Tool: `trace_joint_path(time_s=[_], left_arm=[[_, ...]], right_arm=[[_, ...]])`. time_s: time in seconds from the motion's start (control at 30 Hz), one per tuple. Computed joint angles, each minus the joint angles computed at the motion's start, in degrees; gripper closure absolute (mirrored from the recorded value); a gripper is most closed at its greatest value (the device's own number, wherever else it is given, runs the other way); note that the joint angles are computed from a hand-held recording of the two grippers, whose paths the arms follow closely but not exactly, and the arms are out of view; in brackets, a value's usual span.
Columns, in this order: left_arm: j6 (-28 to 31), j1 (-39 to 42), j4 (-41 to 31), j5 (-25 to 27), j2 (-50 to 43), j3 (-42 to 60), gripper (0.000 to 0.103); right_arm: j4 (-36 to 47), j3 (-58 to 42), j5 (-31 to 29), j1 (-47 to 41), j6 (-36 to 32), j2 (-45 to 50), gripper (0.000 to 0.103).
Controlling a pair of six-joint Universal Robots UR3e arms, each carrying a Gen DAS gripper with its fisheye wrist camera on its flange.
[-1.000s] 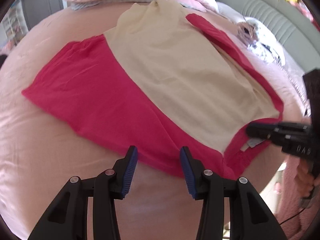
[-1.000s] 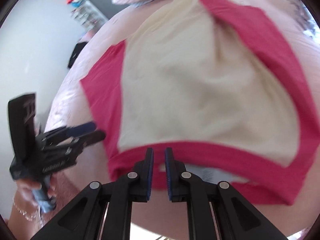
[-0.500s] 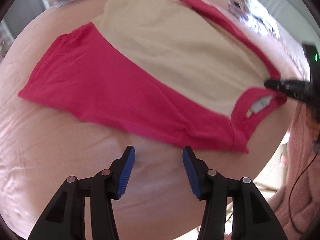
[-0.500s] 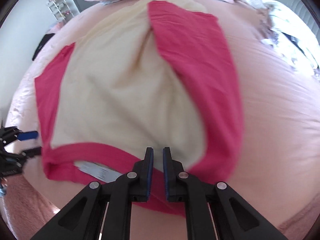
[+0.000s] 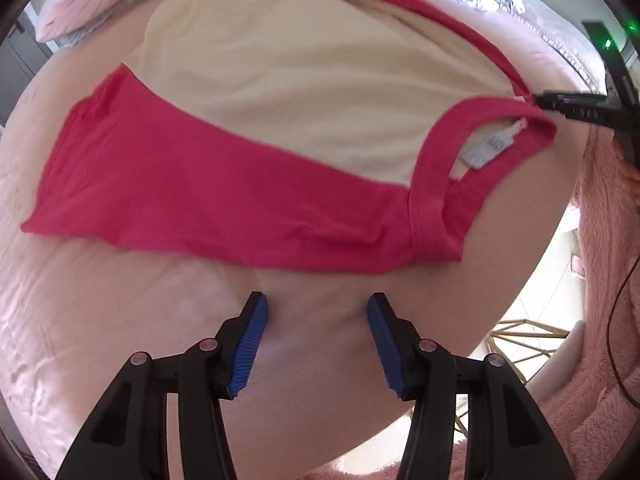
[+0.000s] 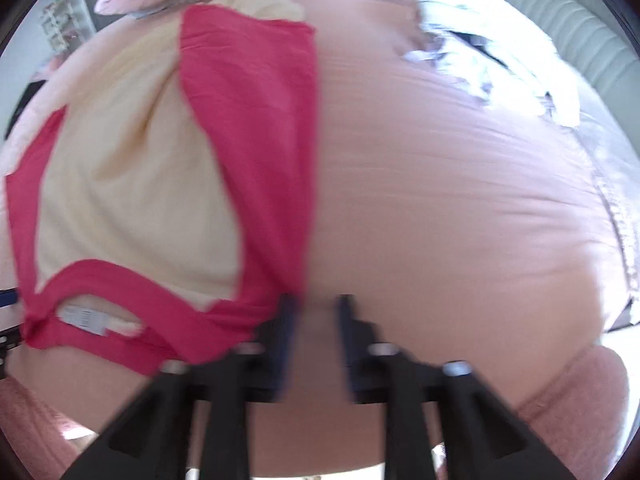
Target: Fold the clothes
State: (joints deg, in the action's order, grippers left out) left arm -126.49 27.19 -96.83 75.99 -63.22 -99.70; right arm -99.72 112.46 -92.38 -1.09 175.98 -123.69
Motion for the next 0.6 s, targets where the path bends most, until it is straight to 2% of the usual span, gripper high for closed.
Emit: trace_joint_path(time_s=[0.03, 0.1, 0.2, 0.23, 0.3, 0.4, 0.5, 0.53, 0.6], left_arm=[[0.2, 0.9, -0.1, -1.5, 0.6, 0.6, 0.054], [-3.8, 1.6, 1.1, -7.1, 0.5, 1.1, 0.054], [-11.1, -6.2, 8.8, -2.6, -3.2, -1.7, 0.053], [-12.3, -9.5, 12.4, 1.2, -3.4, -4.9, 0.053], [-11.5, -11.0, 17.5, 3.6, 1.5, -11.0, 0.052], [-9.8, -6.1, 9.7, 2.0, 4.7, -10.3, 0.052], [-3.6, -2.8, 2.2, 2.1, 4.5, -7.3, 0.053], [-1.6, -1.5, 0.2, 1.4, 4.8, -6.2, 0.053], [-3.0, 1.4, -0.7, -3.3, 5.4, -5.0, 0.053]], right_arm=[[0.6, 0.2, -0.2, -0.6, 0.5, -0.7, 0.068], [4.7, 0.6, 4.4, -6.8, -2.6, -4.8, 0.068], [8.2, -0.6, 9.6, -11.4, -5.3, -7.6, 0.068], [8.0, -1.0, 10.3, -11.2, -5.8, -8.2, 0.068], [8.0, -2.1, 12.7, -10.3, -7.2, -9.1, 0.068], [3.5, -3.2, 14.0, -2.4, -6.6, -6.0, 0.068], [-6.6, -3.3, 9.5, 10.3, -1.1, 2.5, 0.068], [-8.4, -3.4, 9.0, 12.0, -0.3, 4.7, 0.068], [-10.0, -4.2, 10.0, 12.7, 0.9, 8.0, 0.068]])
